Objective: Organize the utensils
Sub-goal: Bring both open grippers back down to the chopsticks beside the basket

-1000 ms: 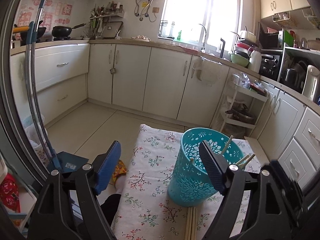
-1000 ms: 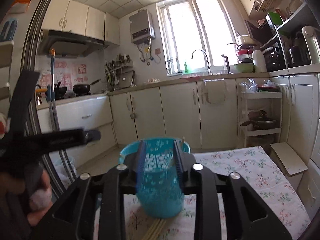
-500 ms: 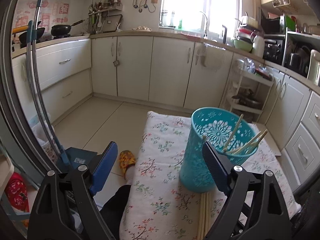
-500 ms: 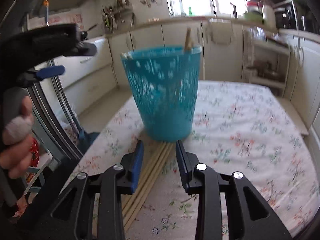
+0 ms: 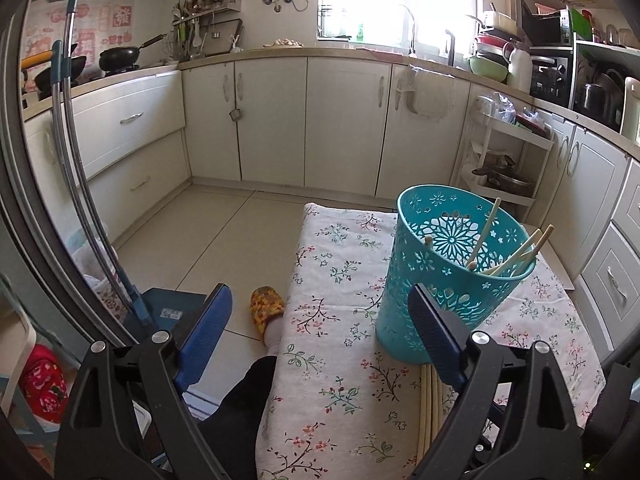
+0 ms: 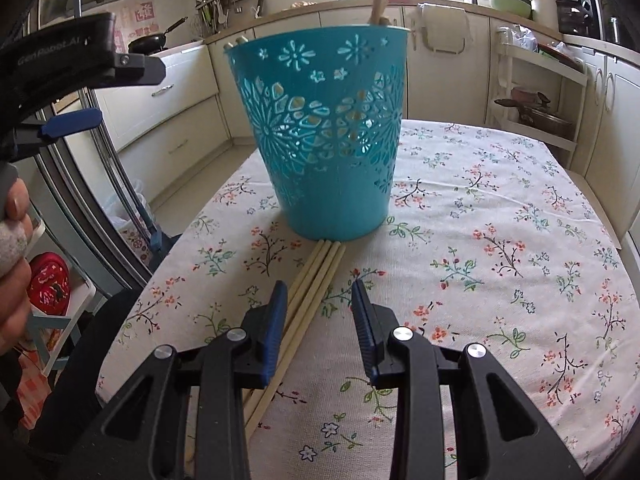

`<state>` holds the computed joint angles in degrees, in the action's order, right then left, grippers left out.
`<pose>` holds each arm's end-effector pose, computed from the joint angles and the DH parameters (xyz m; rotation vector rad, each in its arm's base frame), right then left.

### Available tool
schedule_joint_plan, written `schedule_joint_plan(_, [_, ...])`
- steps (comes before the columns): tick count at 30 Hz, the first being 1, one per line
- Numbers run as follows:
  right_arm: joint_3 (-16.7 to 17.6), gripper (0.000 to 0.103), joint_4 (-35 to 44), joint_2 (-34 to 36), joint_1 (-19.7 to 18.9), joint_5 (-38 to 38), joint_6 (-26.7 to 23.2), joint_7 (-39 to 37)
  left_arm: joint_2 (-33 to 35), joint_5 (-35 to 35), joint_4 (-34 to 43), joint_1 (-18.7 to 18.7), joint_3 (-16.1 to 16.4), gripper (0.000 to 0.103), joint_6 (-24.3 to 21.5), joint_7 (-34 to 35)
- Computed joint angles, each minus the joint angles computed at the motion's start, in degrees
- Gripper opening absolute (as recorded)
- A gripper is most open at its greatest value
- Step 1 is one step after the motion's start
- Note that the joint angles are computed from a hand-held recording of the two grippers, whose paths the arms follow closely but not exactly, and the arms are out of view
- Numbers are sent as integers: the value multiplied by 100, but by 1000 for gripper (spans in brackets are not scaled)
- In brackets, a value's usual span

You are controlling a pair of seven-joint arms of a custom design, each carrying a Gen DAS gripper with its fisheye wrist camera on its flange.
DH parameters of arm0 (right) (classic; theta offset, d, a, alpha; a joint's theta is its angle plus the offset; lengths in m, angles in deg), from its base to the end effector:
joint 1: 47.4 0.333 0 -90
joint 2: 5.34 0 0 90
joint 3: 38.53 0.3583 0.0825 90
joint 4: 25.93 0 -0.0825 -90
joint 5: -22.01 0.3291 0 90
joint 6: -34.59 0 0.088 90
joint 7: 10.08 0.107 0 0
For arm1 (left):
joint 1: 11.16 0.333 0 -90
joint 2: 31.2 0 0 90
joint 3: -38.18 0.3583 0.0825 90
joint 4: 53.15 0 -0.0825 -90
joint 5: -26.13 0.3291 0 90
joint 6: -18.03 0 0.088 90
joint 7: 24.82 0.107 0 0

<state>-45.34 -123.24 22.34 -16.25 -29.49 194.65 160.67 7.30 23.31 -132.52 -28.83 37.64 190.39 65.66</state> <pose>0.5975 0.3266 0.4394 -1.5590 1.8816 -0.6617 0.7193 -0.2303 0.4905 -1.4550 1.9238 -1.0287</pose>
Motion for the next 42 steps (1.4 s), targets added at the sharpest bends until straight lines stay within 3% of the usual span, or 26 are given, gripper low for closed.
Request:
schedule_joint_plan(25, [53,33,37,76,-30,369,-78,-348,26,458,119,-218,270,86,-303,-268])
schedule_joint_plan(32, [73,33,142,150,-33,461,-156,-440,244,589,421,-154,289,87,-768,-343])
schedule_joint_plan(42, [187,33,284,264,-102,945,-498,-849,519,756,622,43,26,87,-1514,-194])
